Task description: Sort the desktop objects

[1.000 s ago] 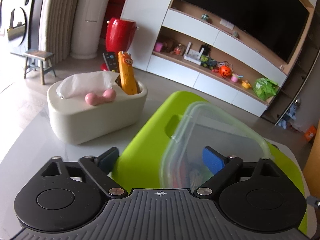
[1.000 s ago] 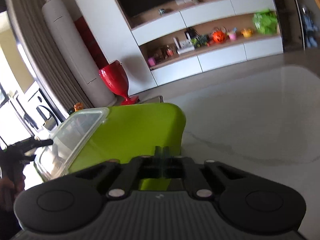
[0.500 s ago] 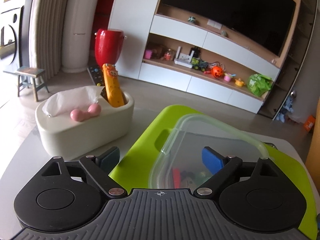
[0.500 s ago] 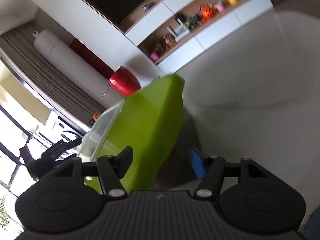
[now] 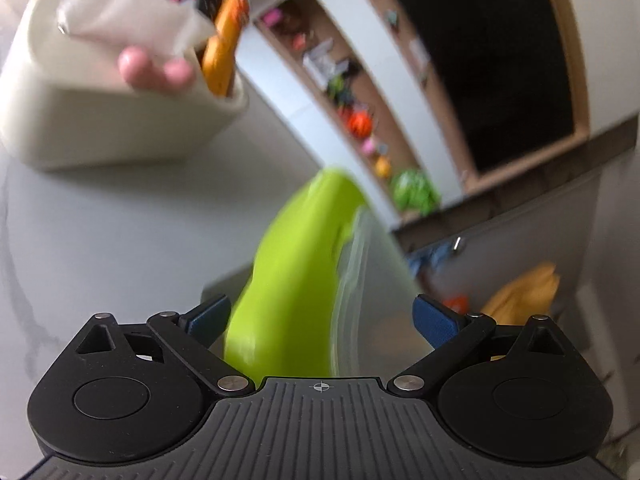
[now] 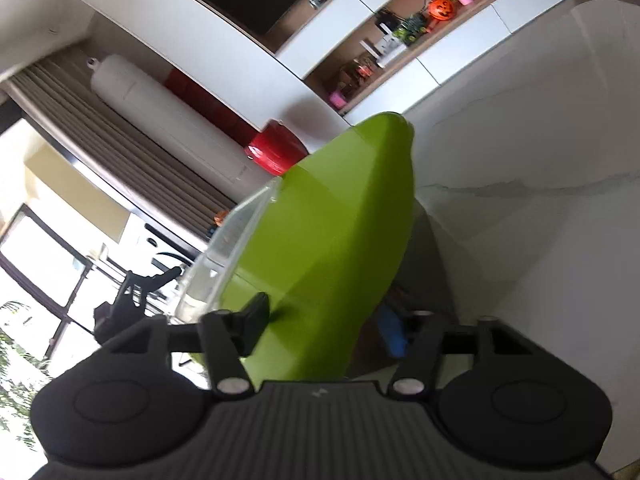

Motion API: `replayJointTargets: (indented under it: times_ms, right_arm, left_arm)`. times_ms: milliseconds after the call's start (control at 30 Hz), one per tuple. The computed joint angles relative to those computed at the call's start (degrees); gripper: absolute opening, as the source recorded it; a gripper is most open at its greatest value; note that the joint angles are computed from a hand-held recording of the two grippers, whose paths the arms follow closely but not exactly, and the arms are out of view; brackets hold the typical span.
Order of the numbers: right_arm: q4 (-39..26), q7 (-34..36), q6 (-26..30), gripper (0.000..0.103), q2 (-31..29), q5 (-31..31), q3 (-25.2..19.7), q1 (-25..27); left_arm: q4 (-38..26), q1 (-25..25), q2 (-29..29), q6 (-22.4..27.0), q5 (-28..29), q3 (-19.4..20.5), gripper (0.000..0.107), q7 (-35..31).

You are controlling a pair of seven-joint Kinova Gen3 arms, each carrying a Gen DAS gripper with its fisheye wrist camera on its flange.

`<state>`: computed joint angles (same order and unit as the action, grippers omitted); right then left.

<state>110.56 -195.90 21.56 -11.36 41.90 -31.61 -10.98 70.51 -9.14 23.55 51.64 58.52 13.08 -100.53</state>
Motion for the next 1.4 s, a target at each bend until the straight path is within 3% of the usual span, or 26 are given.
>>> replayJointTargets:
  times_ms: [67, 133, 200, 267, 333, 467, 533, 567, 633, 700, 767, 900, 1033, 1167, 1300, 1333, 1367, 1400]
  right_arm:
    - [0.99, -2.91, -1.22, 0.051, -0.76, 3.06, -2.23, 2.20]
    - [3.22, -7.09, -5.41, 0.045, -2.58, 5.46, -4.17, 5.58]
    - [5.18, -9.09, -9.91, 0.042, -4.20, 5.07, -6.29, 9.43]
    - [5.90, -8.05, -11.53, 0.042, -4.37, 4.24, -7.68, 10.52]
    - [6.95, -8.80, -13.38, 0.042, -4.86, 2.56, -10.16, 13.04]
    - [5.52, -2.65, -7.16, 0.049, -5.67, -1.37, -9.26, 10.46]
    - [4.17, 2.01, -2.50, 0.053, -6.60, -3.37, -7.09, 7.81]
    - [3.31, 4.32, -0.17, 0.061, -7.26, -5.07, -6.85, 7.90]
    - [1.38, 7.31, 4.48, 0.071, -8.12, -7.39, -7.73, 10.19]
    - [0.05, 9.23, 6.79, 0.082, -7.55, -8.40, -6.02, 9.31]
    - [-0.45, 9.00, 7.43, 0.082, -7.22, -9.54, -5.53, 9.63]
    - [0.15, 2.89, 7.83, 0.088, -8.77, -5.56, -10.90, 17.55]
    - [0.15, 4.41, 6.91, 0.088, -7.41, -4.39, -10.70, 18.70]
    - [-0.86, 5.54, 6.18, 0.085, -4.32, -2.36, -9.60, 17.21]
    - [-3.41, 5.87, 6.29, 0.074, 0.24, -0.34, -6.28, 13.06]
    - [-4.42, 5.65, 8.00, 0.070, 1.16, 0.74, -7.37, 13.35]
    - [-5.25, 6.36, 9.73, 0.059, 1.99, 1.71, -7.73, 12.89]
    - [-5.81, 7.43, 10.53, 0.058, 2.33, 1.83, -7.04, 11.75]
  left_arm:
    - [3.51, -2.04, -1.53, -4.22, 3.86, 2.05, 0.097, -4.66]
    - [6.19, -4.54, -2.74, -7.89, 7.40, 5.10, 0.085, -9.32]
    - [6.97, -7.09, -2.17, -8.40, 11.81, 8.54, 0.085, -13.98]
    - [6.42, -6.48, -1.59, -6.74, 14.06, 7.73, 0.090, -16.96]
    - [5.63, -2.72, -2.34, -6.54, 13.32, 3.08, 0.092, -16.22]
    - [4.91, 4.53, -5.38, -8.87, 4.94, -7.42, 0.098, -7.68]
    - [3.56, 7.96, -5.56, -7.06, 0.28, -12.58, 0.099, -3.94]
    - [2.31, 8.57, -5.07, -4.76, -1.65, -14.02, 0.100, -1.61]
    - [-0.61, 7.82, -3.06, -0.10, -2.72, -13.71, 0.102, 2.68]
    - [-3.36, 4.25, 0.11, 4.56, -0.99, -9.31, 0.102, 3.80]
    - [-5.94, 3.35, 2.35, 7.49, -1.48, -6.99, 0.102, 4.73]
    - [-8.44, 5.17, 3.06, 9.44, -2.94, -7.44, 0.102, 3.11]
    - [-4.23, 4.37, 0.38, 5.74, -1.80, -5.40, 0.102, -1.37]
    - [3.30, 10.12, -5.45, -1.73, -0.33, -10.94, 0.102, -3.66]
    - [1.77, 10.35, -5.65, -1.70, -3.85, -8.32, 0.103, -4.69]
    - [1.12, 11.59, -5.71, -1.54, -6.18, -8.96, 0.103, -3.17]
    - [0.46, 13.45, -5.80, -1.09, -8.20, -10.62, 0.103, -1.54]
    - [0.01, 15.00, -5.92, -0.97, -10.29, -11.73, 0.103, 0.03]
